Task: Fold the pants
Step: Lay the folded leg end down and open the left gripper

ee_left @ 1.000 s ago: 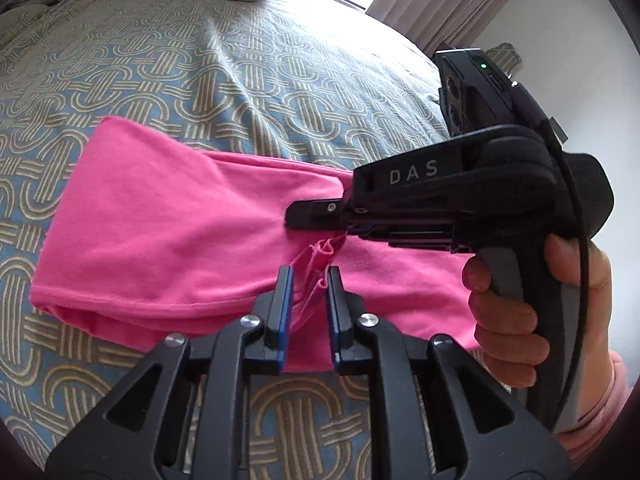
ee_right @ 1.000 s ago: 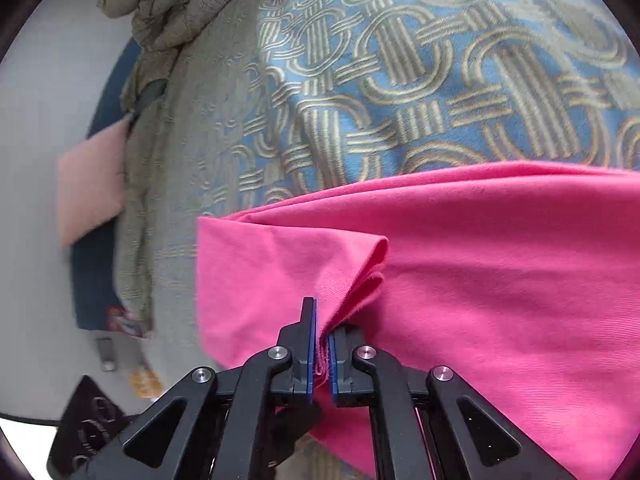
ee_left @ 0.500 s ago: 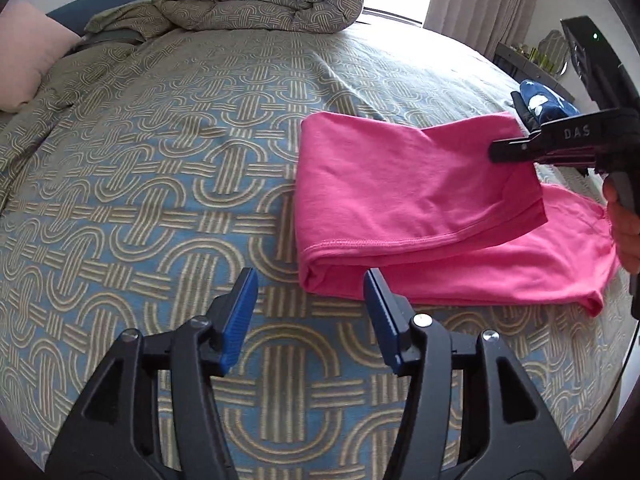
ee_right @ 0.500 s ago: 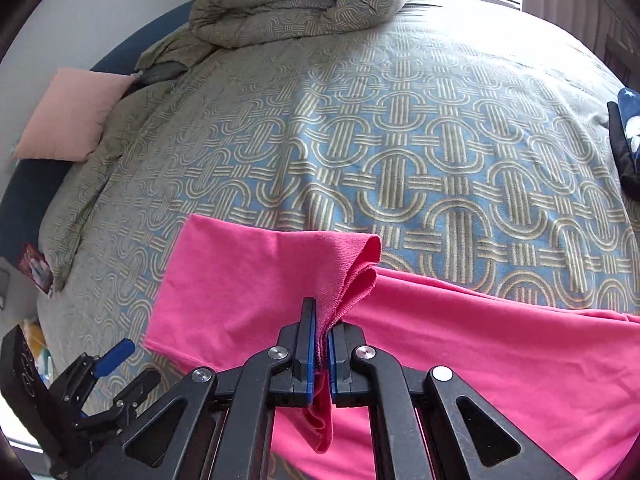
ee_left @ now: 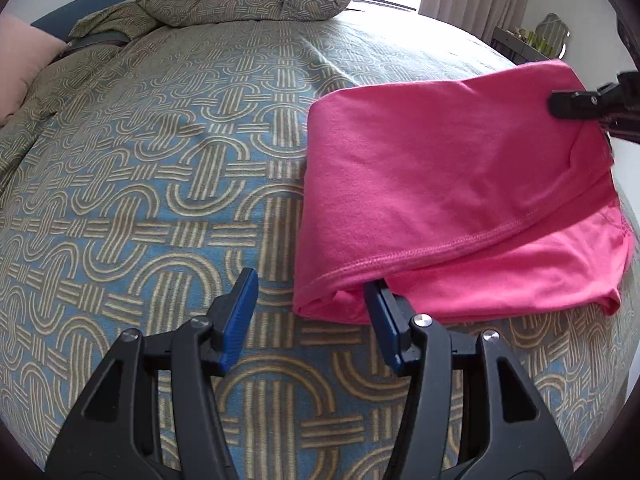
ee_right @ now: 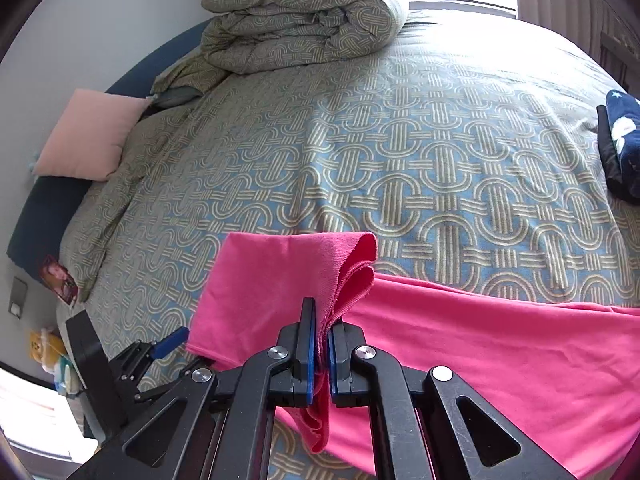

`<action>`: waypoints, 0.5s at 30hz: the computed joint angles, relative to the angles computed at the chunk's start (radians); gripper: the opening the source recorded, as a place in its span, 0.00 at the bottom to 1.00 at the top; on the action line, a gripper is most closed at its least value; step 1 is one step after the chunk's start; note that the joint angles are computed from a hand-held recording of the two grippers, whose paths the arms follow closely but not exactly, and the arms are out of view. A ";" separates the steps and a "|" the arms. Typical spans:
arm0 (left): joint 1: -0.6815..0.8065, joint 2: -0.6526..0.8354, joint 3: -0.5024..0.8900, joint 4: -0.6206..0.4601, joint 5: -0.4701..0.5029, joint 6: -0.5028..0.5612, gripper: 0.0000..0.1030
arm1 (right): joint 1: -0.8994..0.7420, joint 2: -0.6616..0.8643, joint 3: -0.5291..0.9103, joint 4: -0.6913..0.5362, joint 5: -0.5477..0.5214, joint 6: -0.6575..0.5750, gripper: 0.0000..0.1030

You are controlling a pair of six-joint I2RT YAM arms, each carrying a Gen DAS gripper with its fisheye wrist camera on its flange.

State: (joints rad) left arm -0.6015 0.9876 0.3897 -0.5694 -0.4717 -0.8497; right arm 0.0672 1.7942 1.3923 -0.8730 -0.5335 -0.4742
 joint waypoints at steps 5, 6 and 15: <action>-0.014 0.107 0.046 0.005 -0.020 0.006 0.55 | -0.027 0.027 0.058 -0.051 -0.031 -0.002 0.03; -0.006 0.119 0.051 0.007 -0.012 0.011 0.55 | -0.030 0.032 0.066 -0.060 -0.038 -0.002 0.03; 0.014 0.120 0.044 0.006 0.008 0.020 0.55 | -0.024 0.047 0.121 -0.103 -0.054 -0.002 0.03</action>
